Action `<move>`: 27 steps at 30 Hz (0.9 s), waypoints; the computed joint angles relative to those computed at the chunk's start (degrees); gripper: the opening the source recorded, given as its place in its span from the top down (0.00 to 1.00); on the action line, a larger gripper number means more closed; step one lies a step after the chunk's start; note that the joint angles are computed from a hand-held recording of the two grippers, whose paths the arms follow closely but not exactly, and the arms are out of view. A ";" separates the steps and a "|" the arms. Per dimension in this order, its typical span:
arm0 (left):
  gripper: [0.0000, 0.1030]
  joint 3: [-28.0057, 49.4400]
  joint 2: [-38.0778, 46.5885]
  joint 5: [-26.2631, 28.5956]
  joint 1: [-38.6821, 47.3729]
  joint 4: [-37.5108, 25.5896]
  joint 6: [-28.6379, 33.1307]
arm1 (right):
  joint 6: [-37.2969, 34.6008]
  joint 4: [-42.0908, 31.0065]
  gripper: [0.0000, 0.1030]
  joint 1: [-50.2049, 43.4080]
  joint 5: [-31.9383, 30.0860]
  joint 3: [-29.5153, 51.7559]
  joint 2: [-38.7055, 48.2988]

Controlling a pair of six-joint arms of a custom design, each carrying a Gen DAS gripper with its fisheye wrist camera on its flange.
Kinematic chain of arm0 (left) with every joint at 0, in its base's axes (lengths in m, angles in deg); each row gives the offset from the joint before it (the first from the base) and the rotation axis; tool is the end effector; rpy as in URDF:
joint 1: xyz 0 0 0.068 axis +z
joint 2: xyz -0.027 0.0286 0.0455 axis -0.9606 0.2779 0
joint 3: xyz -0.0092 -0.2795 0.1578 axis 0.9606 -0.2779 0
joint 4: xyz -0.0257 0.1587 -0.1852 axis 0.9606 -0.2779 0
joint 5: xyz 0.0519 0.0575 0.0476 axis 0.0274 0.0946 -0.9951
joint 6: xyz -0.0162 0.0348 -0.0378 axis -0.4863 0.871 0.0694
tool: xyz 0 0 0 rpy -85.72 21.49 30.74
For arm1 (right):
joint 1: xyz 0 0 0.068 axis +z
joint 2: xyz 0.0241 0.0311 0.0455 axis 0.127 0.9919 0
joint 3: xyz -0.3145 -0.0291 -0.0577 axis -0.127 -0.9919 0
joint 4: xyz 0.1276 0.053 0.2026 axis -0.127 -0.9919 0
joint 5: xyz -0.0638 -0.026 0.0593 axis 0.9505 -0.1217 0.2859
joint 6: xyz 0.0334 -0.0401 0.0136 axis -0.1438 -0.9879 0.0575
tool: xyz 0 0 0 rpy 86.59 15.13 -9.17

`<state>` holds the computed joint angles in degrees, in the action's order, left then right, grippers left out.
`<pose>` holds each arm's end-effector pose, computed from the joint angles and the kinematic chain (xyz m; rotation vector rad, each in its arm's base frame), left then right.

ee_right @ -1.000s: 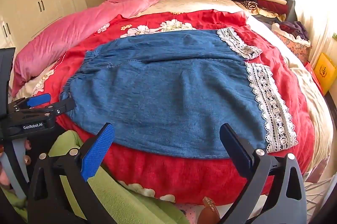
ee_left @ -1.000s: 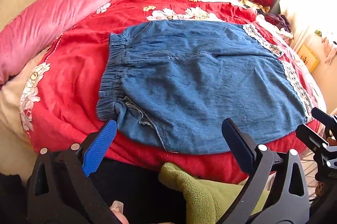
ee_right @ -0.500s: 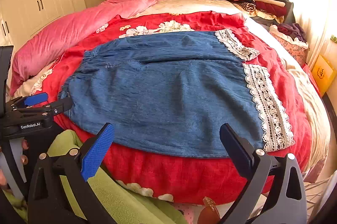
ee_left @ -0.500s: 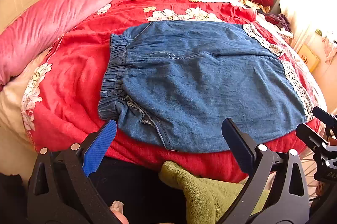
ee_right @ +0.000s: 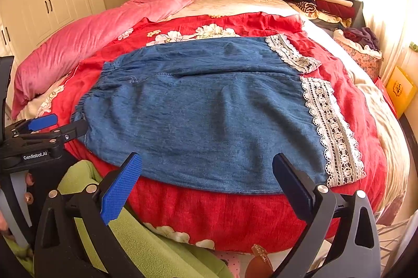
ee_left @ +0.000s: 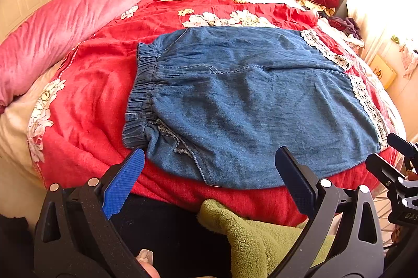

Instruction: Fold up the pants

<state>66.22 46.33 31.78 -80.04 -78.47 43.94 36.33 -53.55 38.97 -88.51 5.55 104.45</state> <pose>0.2118 -0.0147 0.2072 -0.4027 2.4285 0.0906 0.2538 0.1580 0.1981 -0.5785 2.3265 0.3409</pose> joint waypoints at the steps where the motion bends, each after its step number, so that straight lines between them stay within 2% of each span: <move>1: 0.09 0.02 -0.01 -0.02 -0.02 -0.04 0.02 | -0.02 -0.01 0.04 0.02 0.12 0.01 -0.01; 27: 0.09 -0.01 -0.12 0.41 1.32 0.34 1.06 | -0.14 -0.09 0.04 0.04 -0.46 0.35 0.47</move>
<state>66.20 46.21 32.20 -78.72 -78.13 45.01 36.19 -53.64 39.01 -88.97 5.90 104.93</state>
